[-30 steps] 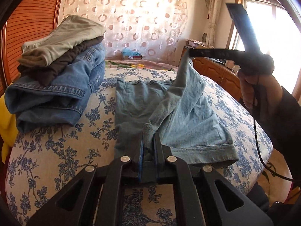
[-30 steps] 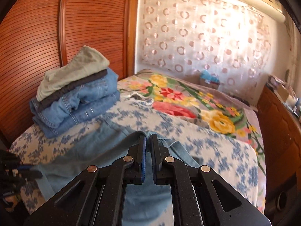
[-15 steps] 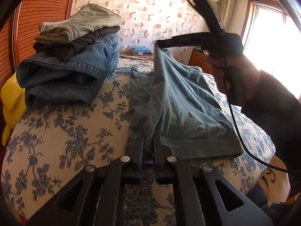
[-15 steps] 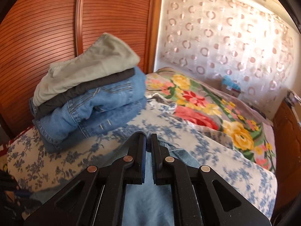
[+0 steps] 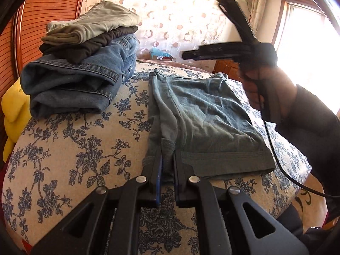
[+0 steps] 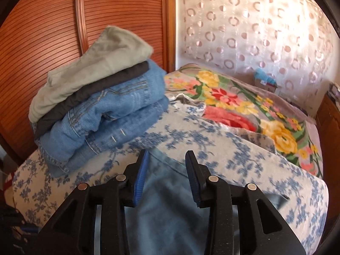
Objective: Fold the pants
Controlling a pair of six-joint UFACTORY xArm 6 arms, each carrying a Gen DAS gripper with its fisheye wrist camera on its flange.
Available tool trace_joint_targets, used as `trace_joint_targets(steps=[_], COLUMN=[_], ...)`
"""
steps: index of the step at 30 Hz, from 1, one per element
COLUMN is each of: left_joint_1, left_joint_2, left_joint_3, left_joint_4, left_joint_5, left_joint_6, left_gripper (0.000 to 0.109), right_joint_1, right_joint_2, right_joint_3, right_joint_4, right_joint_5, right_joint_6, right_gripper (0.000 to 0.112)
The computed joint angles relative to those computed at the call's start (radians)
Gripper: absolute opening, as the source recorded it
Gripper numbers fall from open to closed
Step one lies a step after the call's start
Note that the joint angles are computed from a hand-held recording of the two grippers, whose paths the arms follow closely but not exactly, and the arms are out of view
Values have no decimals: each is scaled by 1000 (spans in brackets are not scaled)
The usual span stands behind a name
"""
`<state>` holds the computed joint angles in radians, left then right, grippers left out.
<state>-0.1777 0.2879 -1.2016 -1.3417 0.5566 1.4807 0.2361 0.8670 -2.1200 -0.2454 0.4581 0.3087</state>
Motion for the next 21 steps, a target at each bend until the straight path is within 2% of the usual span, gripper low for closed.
trace_joint_targets(steps=[6,9,13,16,19,21], left_joint_1=[4,5,1,-5,-2,-6], left_joint_2=[-1,-4,-1,-2,-7,-11], left_joint_3=[-1,-1,-9,-9,-6,0], left_joint_4=[4,7,23,33,41,44], left_joint_5=[5,6,-8,-32,-32,-43], left_joint_6=[10,15,-8,-23,-22,-14], left_gripper=[6,6,12,19,39,43], right_joint_1=[-20,-28,-27,-20,-9,-3], right_joint_2=[-232,-333,-456,-518,-574,-600], right_joint_3=[362,512,693,783,868,910], right_joint_4=[-196,-339,-498,-580,-663,-712], right_joint_5=[-121,-152,-183,-190,-189,-196], right_joint_6=[221,389,591,695,803,871], right_gripper=[36,37,38,40,40,40])
